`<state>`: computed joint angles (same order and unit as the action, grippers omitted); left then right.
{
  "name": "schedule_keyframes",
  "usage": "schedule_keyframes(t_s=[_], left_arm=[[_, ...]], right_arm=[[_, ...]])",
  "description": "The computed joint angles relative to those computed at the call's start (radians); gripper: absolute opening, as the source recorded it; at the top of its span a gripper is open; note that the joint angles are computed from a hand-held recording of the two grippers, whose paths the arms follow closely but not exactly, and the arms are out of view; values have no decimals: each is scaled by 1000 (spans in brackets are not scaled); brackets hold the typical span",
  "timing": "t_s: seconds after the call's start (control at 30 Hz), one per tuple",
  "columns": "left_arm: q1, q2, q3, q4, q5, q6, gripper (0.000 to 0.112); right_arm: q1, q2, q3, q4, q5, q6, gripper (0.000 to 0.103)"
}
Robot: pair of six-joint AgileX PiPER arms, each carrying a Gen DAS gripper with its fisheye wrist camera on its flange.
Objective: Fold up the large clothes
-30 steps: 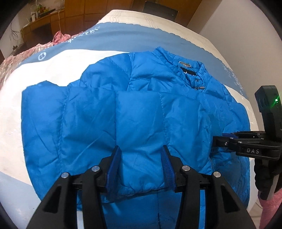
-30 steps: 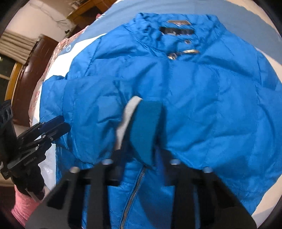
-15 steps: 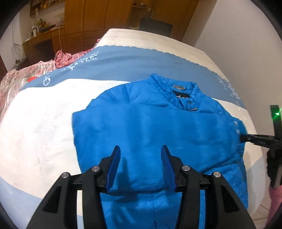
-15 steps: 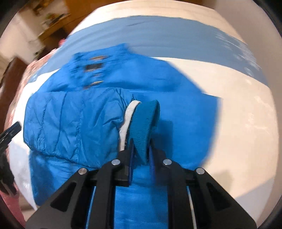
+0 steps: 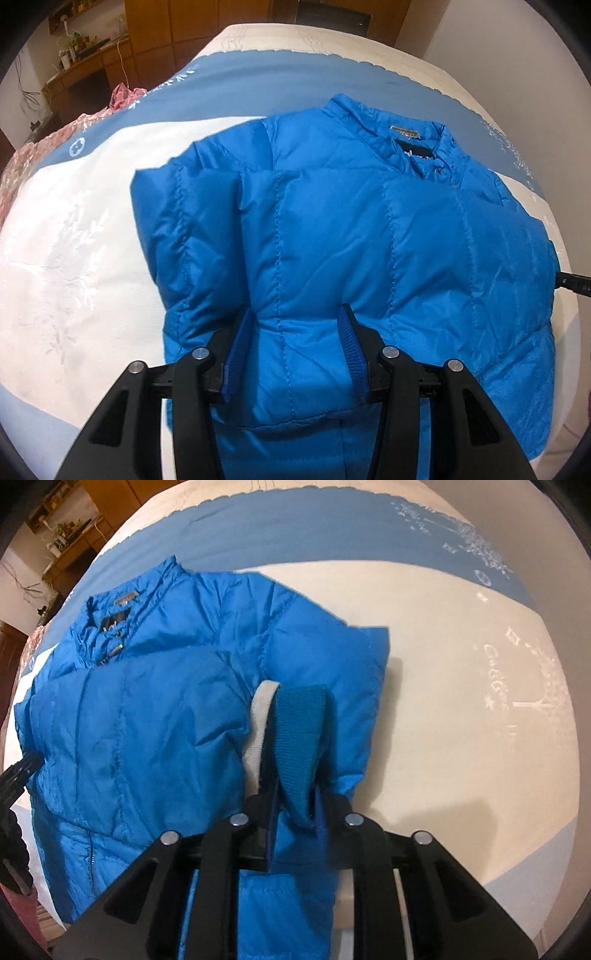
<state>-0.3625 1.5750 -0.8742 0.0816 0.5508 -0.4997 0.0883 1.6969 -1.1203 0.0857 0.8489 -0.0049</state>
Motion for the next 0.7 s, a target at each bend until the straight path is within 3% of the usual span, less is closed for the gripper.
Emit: schedule_keyframes(t_s=[0.17, 0.43, 0.6, 0.7], left_arm=[[-23, -57, -51, 87, 35, -61, 49], [-30, 126, -166, 128, 36, -91, 49], [20, 155, -146, 21, -32, 13, 52], [27, 159, -148, 10, -32, 9, 52]], right_arm=[[19, -86, -44, 60, 22, -52, 24], [143, 135, -164, 38, 16, 27, 23], [111, 224, -184, 98, -32, 4, 18], [123, 230, -189, 78, -37, 20, 18]])
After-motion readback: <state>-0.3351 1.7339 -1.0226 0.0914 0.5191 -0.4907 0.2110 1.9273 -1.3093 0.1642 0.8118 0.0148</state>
